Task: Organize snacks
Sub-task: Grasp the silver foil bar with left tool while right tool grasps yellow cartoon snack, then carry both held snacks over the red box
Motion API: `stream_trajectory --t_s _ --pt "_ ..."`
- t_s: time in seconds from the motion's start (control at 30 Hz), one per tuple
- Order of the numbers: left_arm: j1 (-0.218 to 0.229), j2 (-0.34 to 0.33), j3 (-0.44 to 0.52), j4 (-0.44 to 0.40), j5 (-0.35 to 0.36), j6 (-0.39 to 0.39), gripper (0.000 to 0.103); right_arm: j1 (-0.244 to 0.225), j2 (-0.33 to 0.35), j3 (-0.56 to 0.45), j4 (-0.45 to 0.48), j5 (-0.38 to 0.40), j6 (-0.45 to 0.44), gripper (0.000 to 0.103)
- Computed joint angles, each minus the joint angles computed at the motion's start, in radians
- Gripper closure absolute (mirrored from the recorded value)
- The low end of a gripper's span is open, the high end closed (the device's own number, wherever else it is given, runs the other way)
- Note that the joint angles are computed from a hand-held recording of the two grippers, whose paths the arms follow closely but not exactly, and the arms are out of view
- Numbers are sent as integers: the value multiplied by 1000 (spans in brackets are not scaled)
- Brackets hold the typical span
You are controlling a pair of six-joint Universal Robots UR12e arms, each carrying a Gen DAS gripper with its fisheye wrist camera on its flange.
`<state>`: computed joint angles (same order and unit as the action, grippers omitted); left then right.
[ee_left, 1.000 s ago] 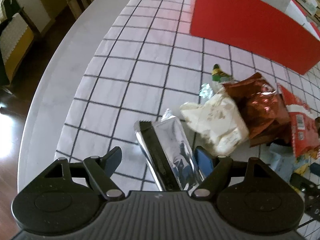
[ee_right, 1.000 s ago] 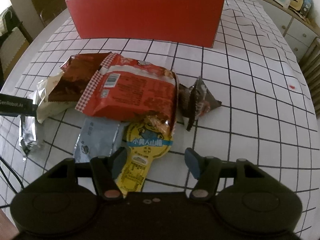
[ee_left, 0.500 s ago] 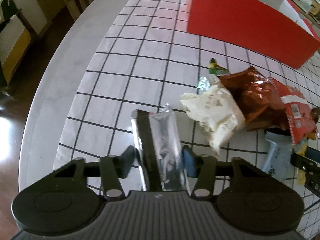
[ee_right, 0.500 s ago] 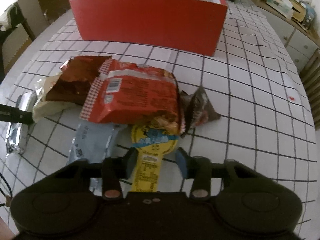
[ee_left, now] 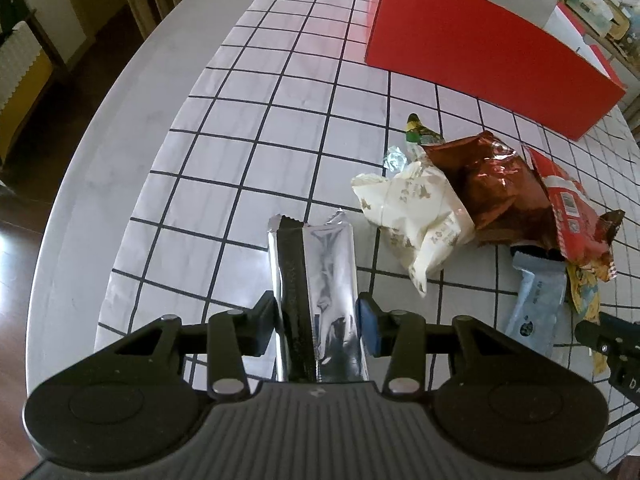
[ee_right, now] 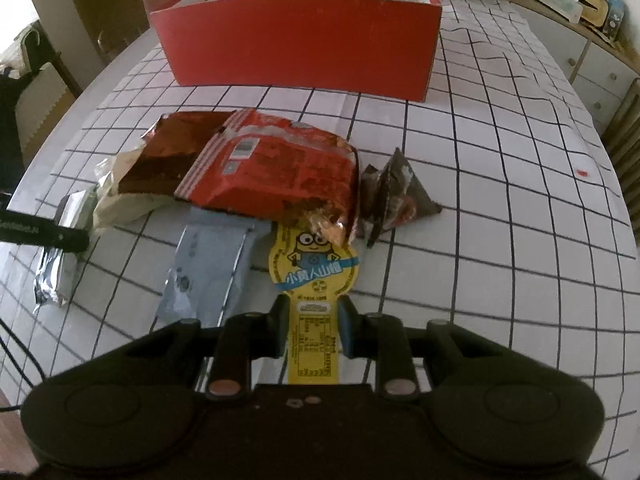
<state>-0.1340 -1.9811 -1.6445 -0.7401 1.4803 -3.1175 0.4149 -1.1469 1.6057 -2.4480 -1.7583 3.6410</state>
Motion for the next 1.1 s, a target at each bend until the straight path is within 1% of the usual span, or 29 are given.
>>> stream_trajectory --t_s 0.1,0.23,0.37,0.47,0.7,0.8,0.93,1.1 --pt "2 7 -5 -3 0 -1 60 2 -13 14 -3 1 11 80" --pt "7 18 -14 4 -19 2 60 1 -31 29 -9 16 25 80" --pt "11 26 -18 -2 -34 1 60 3 -40 33 -15 6 32 80" --pt "14 38 -25 -2 -43 8 60 1 -50 38 -23 18 42 80" --pt "29 62 -29 7 -82 13 60 1 -82 58 -39 5 55 80" --pt "32 74 -30 15 -92 25 60 3 -93 56 -47 -7 46 80" --pt "38 91 -26 24 -124 37 60 3 -107 51 -70 -24 31 80" --pt "41 109 -17 73 -164 58 60 3 -116 30 -105 -60 3 80"
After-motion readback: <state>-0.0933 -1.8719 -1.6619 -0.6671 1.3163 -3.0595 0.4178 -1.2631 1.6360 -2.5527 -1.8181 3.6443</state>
